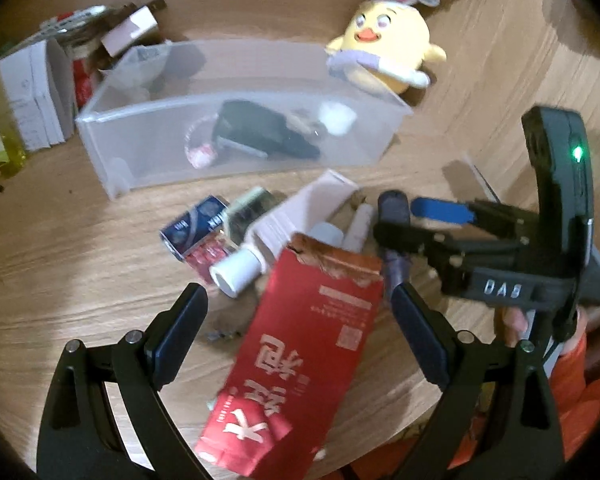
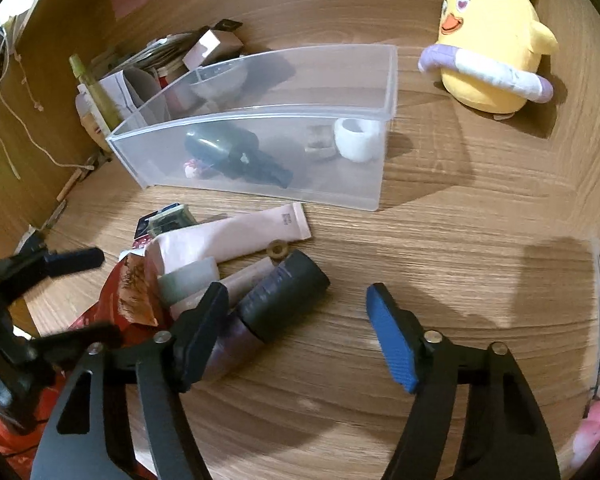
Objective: Organize objects
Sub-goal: 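Withdraw both tools from the box toward the remaining items, then grasp the dark bottle with the right tool while the left tool grasps the red packet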
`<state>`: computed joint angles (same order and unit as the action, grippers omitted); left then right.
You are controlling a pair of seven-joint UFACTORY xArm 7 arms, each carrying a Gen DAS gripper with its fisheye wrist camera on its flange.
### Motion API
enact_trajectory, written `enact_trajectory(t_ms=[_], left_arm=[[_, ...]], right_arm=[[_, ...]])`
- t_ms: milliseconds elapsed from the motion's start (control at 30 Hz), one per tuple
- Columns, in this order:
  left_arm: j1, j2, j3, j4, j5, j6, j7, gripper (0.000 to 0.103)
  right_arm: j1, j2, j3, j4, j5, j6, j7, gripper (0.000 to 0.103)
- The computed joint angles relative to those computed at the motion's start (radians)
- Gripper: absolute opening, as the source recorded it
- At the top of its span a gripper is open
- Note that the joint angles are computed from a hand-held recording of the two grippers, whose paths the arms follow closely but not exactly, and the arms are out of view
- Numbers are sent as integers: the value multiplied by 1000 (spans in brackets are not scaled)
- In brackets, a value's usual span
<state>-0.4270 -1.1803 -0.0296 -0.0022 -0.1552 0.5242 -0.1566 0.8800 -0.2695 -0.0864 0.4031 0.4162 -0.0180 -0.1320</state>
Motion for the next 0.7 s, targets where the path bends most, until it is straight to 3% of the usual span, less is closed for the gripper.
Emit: enact_trajectory(t_ms=[200, 267, 333, 567, 700], left_arm=[[8, 28, -49, -8, 30, -61, -39, 94], [12, 28, -58, -11, 44, -74, -52, 93], [11, 20, -59, -17, 57, -79, -60, 83], [4, 24, -64, -21, 87, -90, -79, 65], [9, 9, -74, -20, 100, -88, -96, 56]], right_arm=[[40, -17, -51, -5, 30, 7, -38, 53], [21, -22, -33, -10, 25, 8, -35, 49], [3, -23, -16, -14, 16, 8, -28, 46], [-36, -38, 19, -35, -39, -5, 10, 45], [0, -67, -17, -56, -55, -17, 15, 45]])
